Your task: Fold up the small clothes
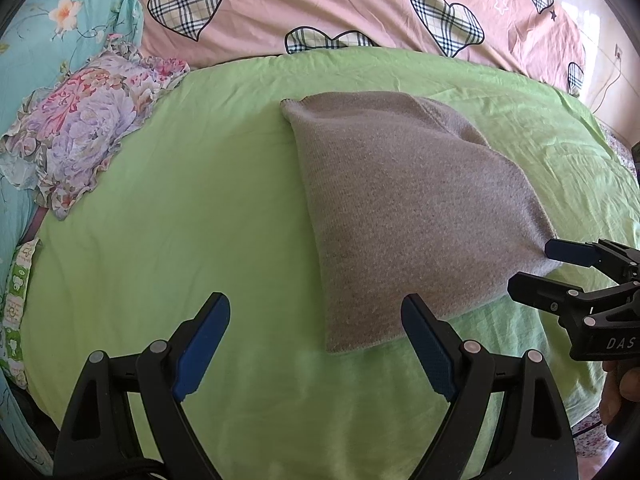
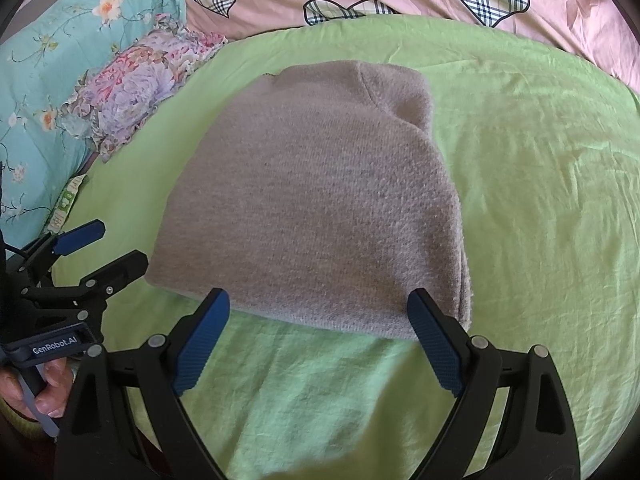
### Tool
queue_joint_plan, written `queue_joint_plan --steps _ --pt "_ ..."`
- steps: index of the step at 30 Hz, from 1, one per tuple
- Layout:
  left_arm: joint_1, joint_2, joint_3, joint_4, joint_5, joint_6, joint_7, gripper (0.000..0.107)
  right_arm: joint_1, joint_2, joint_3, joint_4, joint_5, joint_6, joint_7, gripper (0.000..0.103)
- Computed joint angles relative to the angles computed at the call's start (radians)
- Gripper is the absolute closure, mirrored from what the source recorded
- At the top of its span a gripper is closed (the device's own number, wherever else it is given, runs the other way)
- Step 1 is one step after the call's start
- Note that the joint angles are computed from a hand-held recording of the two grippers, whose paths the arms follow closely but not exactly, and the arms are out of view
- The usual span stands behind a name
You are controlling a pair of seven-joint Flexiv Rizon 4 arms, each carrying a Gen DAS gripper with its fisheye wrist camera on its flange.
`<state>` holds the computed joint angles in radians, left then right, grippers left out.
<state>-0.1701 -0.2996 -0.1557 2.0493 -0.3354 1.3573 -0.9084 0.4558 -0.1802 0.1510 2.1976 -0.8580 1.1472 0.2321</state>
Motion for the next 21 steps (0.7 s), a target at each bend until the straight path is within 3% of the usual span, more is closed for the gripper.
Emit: queue_joint_plan --steps 21 --pt "0.001 0.002 -0.003 0.002 -0.004 0.003 0.003 0.019 -0.001 -0.002 -0.001 0.002 -0.002 0.004 0.002 0.012"
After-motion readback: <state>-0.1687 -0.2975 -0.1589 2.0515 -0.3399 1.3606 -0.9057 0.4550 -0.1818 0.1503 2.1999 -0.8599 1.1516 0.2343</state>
